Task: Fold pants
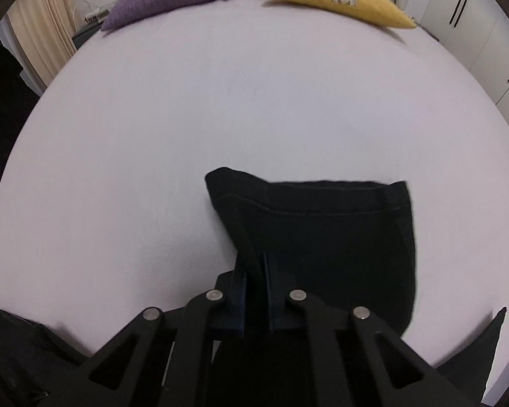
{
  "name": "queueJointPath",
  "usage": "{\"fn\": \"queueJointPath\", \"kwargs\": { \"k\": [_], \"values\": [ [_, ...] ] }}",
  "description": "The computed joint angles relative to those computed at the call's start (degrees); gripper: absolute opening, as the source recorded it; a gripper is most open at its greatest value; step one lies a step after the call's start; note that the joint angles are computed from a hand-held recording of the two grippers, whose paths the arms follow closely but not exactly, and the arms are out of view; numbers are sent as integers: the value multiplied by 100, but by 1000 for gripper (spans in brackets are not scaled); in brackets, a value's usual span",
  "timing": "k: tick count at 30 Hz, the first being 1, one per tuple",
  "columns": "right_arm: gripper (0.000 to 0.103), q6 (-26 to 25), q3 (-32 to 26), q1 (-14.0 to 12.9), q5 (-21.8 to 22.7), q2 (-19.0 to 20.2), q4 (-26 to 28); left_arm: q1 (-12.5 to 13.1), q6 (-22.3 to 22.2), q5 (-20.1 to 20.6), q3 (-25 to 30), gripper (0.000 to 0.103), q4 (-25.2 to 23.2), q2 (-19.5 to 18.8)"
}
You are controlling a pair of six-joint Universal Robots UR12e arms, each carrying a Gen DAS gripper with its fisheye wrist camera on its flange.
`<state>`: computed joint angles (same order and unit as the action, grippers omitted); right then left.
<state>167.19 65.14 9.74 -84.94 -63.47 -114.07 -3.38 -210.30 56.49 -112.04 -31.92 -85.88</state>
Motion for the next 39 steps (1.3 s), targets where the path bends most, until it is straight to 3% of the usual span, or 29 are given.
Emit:
{"fn": "queueJointPath", "kwargs": {
  "k": [4,7,10,12,14,15,16,18,21,23,26,27,29,32,34,35,39],
  "values": [
    [5,304,417,-213,454,-366,-606,-20,73,88,-28,11,7,7],
    [3,876,831,-557,941,-697,-1196,-63,24,127,-37,11,68,-26],
    [3,1355,1113,-831,1141,-893,-1510,-106,31,208,-15,11,14,-7],
    [4,1140,1233,-917,1319,-1003,-1483,-143,31,279,14,11,-24,-5],
    [5,767,1083,-786,1014,-967,-1118,-217,6,382,42,11,-4,-38],
    [18,667,1020,-733,936,-937,-1033,-240,0,421,54,11,1,-48],
    [47,543,976,-688,912,-919,-962,-257,-2,454,57,11,14,-56],
    [78,221,652,-380,638,-699,-839,-271,-4,468,58,11,42,-66],
    [79,-554,353,150,-417,-443,-581,-291,-22,462,46,11,108,-84],
    [78,-848,183,440,-1276,-246,-328,-289,-23,454,38,11,156,-98],
    [69,-1272,158,793,-2739,42,-576,-250,-1,388,-1,11,197,-70],
    [67,-1285,126,839,-2976,110,-492,-243,9,380,-14,11,209,-65],
    [56,-1313,55,864,-3086,199,-111,-237,19,374,-21,11,230,-64],
    [46,-1338,99,880,-3119,210,-132,-231,12,362,-43,11,271,-65],
    [6,-1219,31,851,-3008,230,28,-231,12,361,-56,11,290,-62],
    [2,-1205,60,836,-3000,213,-16,-200,44,338,-63,11,254,-33],
    [2,-957,127,660,-2379,59,-256,-219,52,384,-54,11,239,-31]
  ]
}}
